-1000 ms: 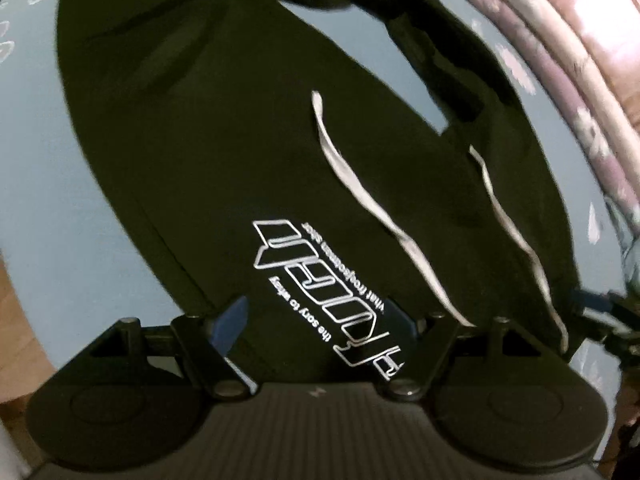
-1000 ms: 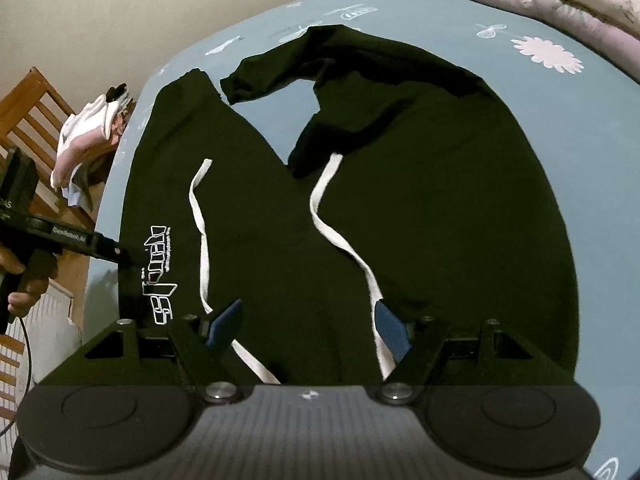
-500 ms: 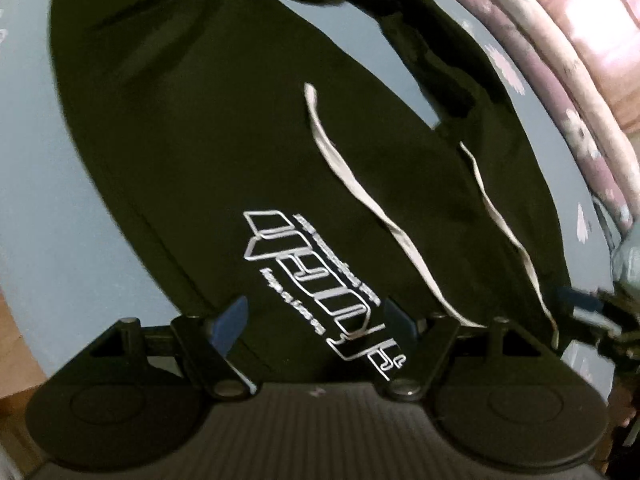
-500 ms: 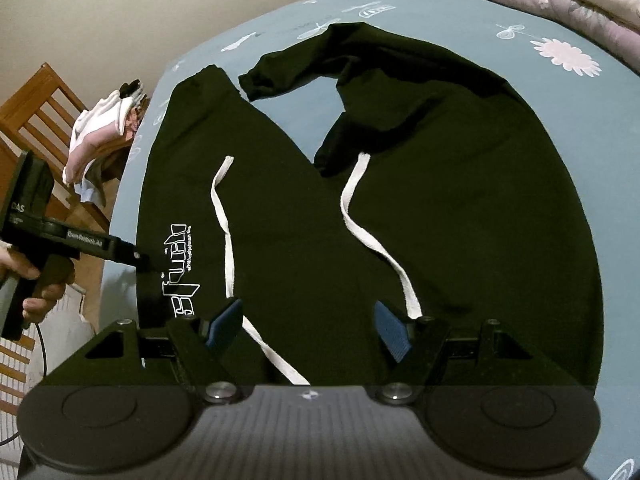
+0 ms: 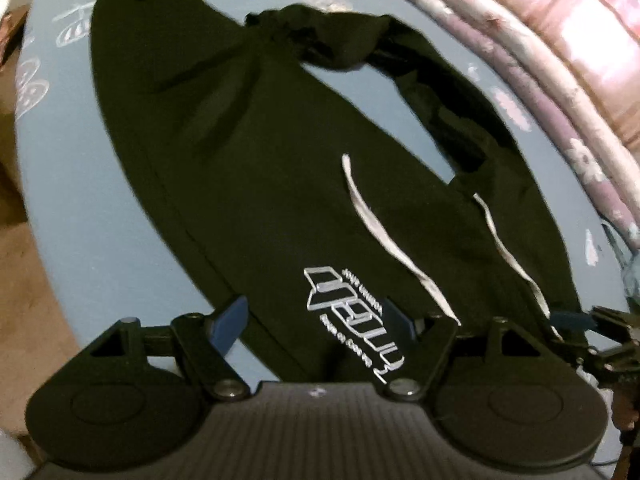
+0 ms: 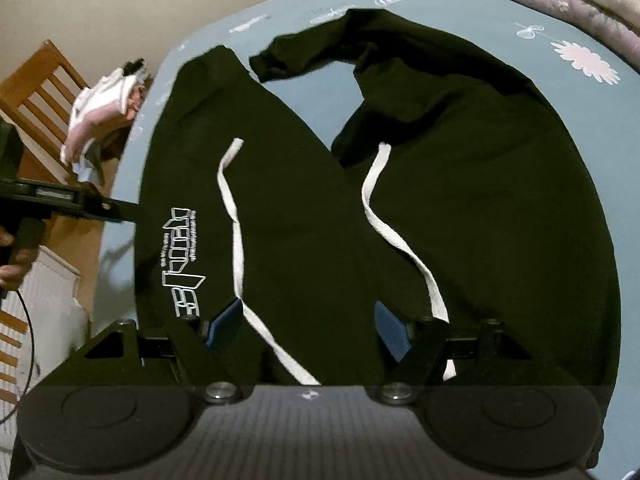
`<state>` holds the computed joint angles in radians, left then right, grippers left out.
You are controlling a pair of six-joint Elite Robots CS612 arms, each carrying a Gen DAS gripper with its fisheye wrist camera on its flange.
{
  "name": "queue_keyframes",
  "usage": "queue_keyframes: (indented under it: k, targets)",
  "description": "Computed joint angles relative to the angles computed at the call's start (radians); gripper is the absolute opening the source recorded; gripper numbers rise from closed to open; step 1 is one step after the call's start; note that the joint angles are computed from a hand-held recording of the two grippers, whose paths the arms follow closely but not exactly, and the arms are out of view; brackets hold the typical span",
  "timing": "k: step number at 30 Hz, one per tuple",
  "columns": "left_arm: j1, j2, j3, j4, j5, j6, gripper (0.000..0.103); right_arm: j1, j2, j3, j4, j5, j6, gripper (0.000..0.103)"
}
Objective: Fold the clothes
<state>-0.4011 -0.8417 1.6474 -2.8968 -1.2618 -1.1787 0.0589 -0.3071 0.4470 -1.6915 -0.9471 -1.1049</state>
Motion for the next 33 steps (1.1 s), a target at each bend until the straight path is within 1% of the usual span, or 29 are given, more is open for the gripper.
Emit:
queue_keyframes:
  k: [2, 5, 8, 9, 10, 11, 12, 13, 14, 16, 17, 20, 21, 23, 24, 28, 29, 32, 33]
  targets:
    - [0.012, 0.003, 0.015, -0.06, -0.014, 0.04, 0.073, 0.012, -0.011, 0.029, -0.06, -0.03, 0.048, 0.077]
    - [0.03, 0.009, 0.024, -0.106, -0.021, 0.112, 0.073, 0.033, -0.036, 0.089, -0.166, -0.076, 0.124, 0.077]
    - [0.045, 0.019, 0.047, -0.204, -0.022, 0.195, 0.073, 0.057, -0.07, 0.171, -0.3, -0.125, 0.218, 0.077]
    - [0.05, 0.024, 0.057, -0.238, -0.019, 0.21, 0.073, 0.064, -0.078, 0.193, -0.338, -0.143, 0.254, 0.077]
    - [0.054, 0.027, 0.069, -0.267, -0.014, 0.212, 0.073, 0.072, -0.088, 0.217, -0.377, -0.164, 0.299, 0.077]
    - [0.058, 0.029, 0.079, -0.292, -0.016, 0.208, 0.073, 0.079, -0.094, 0.23, -0.39, -0.189, 0.336, 0.077]
    - [0.062, 0.029, 0.092, -0.317, -0.022, 0.198, 0.073, 0.087, -0.1, 0.239, -0.394, -0.216, 0.37, 0.077]
    - [0.067, 0.027, 0.108, -0.344, -0.034, 0.187, 0.073, 0.097, -0.106, 0.246, -0.387, -0.258, 0.394, 0.077]
    - [0.071, 0.025, 0.119, -0.358, -0.046, 0.181, 0.073, 0.105, -0.112, 0.253, -0.381, -0.298, 0.404, 0.077]
    - [0.084, 0.016, 0.139, -0.372, -0.083, 0.178, 0.073, 0.116, -0.13, 0.276, -0.378, -0.34, 0.41, 0.077]
    - [0.091, 0.01, 0.145, -0.37, -0.101, 0.178, 0.073, 0.121, -0.139, 0.287, -0.377, -0.36, 0.413, 0.077]
    - [0.119, -0.012, 0.147, -0.315, -0.133, 0.164, 0.073, 0.132, -0.155, 0.296, -0.362, -0.392, 0.44, 0.077]
    - [0.13, -0.018, 0.143, -0.297, -0.139, 0.158, 0.073, 0.135, -0.155, 0.285, -0.338, -0.396, 0.451, 0.077]
    - [0.158, -0.027, 0.123, -0.264, -0.17, 0.171, 0.073, 0.139, -0.15, 0.254, -0.289, -0.401, 0.485, 0.077]
    - [0.169, -0.03, 0.111, -0.245, -0.175, 0.181, 0.073, 0.14, -0.145, 0.234, -0.263, -0.401, 0.503, 0.077]
    - [0.213, -0.031, 0.039, -0.133, -0.149, 0.22, 0.073, 0.143, -0.11, 0.13, -0.18, -0.386, 0.597, 0.077]
    - [0.225, -0.028, 0.022, -0.11, -0.138, 0.213, 0.073, 0.143, -0.098, 0.098, -0.156, -0.379, 0.619, 0.077]
    - [0.262, -0.018, -0.032, -0.021, -0.096, 0.19, 0.071, 0.148, -0.071, 0.036, -0.132, -0.366, 0.658, 0.077]
    - [0.273, -0.012, -0.047, 0.005, -0.063, 0.185, 0.069, 0.151, -0.064, 0.024, -0.133, -0.364, 0.665, 0.077]
